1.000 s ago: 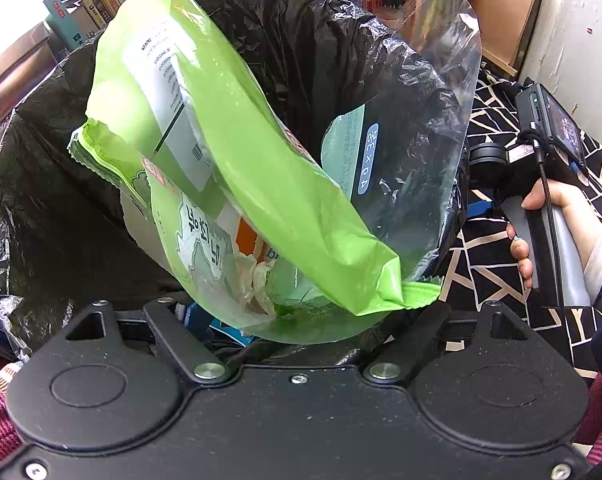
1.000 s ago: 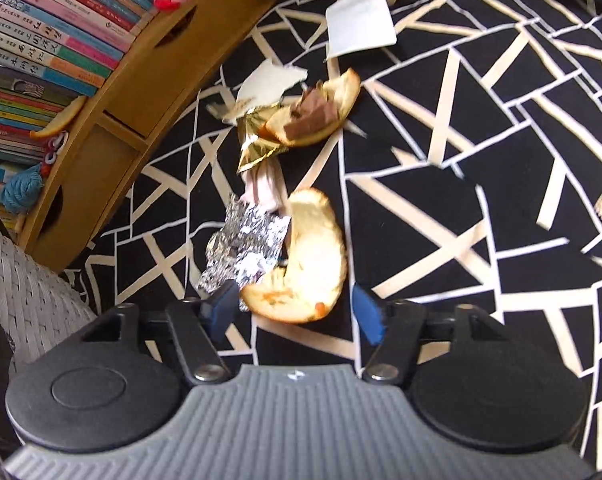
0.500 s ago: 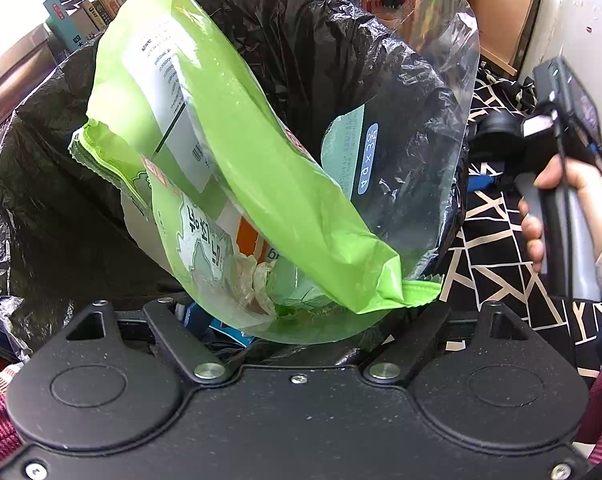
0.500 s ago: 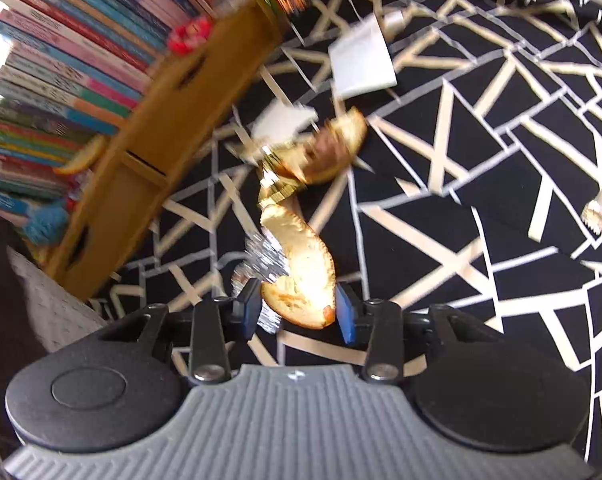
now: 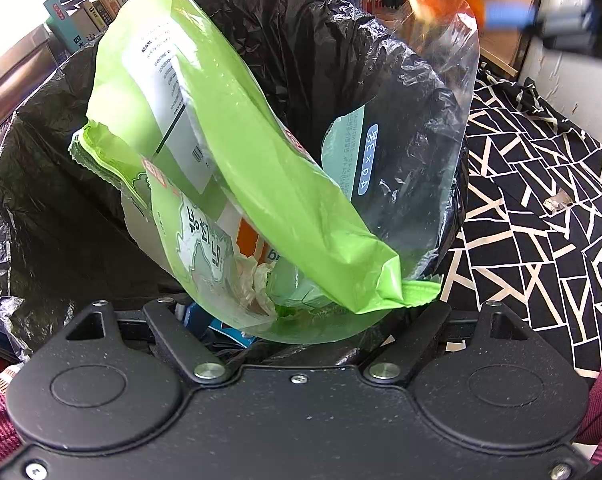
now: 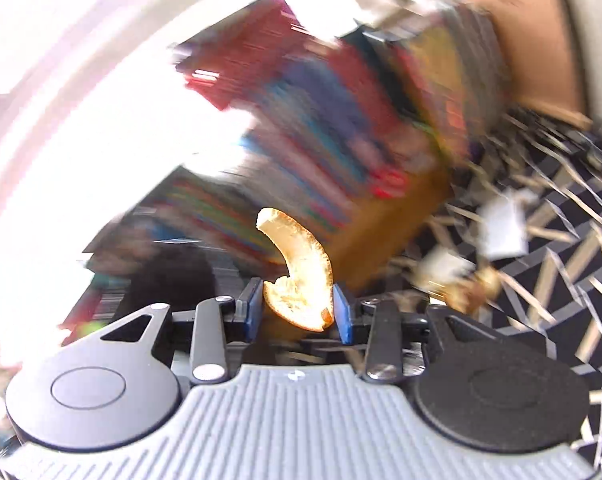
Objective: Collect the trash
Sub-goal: 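Carry the orange peel down into the black bin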
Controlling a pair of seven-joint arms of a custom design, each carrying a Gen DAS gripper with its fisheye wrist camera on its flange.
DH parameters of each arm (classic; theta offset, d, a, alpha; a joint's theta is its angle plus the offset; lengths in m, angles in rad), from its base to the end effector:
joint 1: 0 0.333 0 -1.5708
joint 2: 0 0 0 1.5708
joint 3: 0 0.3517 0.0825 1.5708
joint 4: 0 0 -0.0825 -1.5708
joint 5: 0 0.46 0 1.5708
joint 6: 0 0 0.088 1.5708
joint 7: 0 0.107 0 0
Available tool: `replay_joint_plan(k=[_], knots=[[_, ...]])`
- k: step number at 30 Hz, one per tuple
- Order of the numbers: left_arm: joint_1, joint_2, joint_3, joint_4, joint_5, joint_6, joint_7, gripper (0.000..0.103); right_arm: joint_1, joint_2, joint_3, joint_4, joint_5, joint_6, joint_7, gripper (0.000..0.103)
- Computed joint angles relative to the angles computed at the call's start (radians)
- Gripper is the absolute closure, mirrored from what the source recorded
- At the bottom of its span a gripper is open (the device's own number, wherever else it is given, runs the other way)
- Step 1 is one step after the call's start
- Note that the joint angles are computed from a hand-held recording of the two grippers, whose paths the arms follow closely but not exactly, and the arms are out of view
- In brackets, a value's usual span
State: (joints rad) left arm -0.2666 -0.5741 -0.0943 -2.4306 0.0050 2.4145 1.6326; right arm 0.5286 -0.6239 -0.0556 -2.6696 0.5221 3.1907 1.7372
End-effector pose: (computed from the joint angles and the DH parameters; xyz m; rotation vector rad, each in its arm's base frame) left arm 0.4423 -0.1726 0.5772 -1.4677 2.2753 -0.5730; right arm 0.4115 0.1555 0.5526 -1.2420 1.5841 -0.2473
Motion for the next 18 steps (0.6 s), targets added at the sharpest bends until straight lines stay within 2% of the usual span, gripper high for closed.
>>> replay_joint_plan(k=[3, 5, 7, 10, 12, 17, 18], knots=[[0.0, 0.0, 0.0, 0.0, -0.001, 0.0, 0.0, 0.021, 0.198, -0.052, -0.144, 0.014, -0.022, 0.028, -0.108, 0.061], [0.0, 0.001, -0.001, 0.003, -0.001, -0.002, -0.001, 0.021, 0.319, -0.073, -0.228, 0.037, -0.031, 0.012, -0.175, 0.061], [0.0, 0.002, -0.001, 0.004, -0.001, -0.003, -0.001, 0.021, 0.405, -0.076, -0.276, 0.066, -0.023, -0.025, -0.232, 0.061], [0.001, 0.002, -0.001, 0.004, -0.001, -0.003, -0.001, 0.021, 0.482, -0.038, -0.318, 0.129, -0.003, -0.117, -0.303, 0.061], [0.001, 0.002, -0.001, 0.004, -0.001, -0.003, -0.001, 0.021, 0.467, 0.022, -0.303, 0.189, 0.0, -0.223, -0.312, 0.061], [0.0, 0.001, -0.002, 0.003, -0.001, -0.002, -0.001, 0.021, 0.335, 0.216, -0.203, 0.373, -0.074, -0.572, -0.229, 0.061], [0.0, 0.001, -0.002, 0.003, -0.001, -0.002, -0.001, 0.021, 0.327, 0.244, -0.198, 0.403, -0.07, -0.624, -0.237, 0.06]])
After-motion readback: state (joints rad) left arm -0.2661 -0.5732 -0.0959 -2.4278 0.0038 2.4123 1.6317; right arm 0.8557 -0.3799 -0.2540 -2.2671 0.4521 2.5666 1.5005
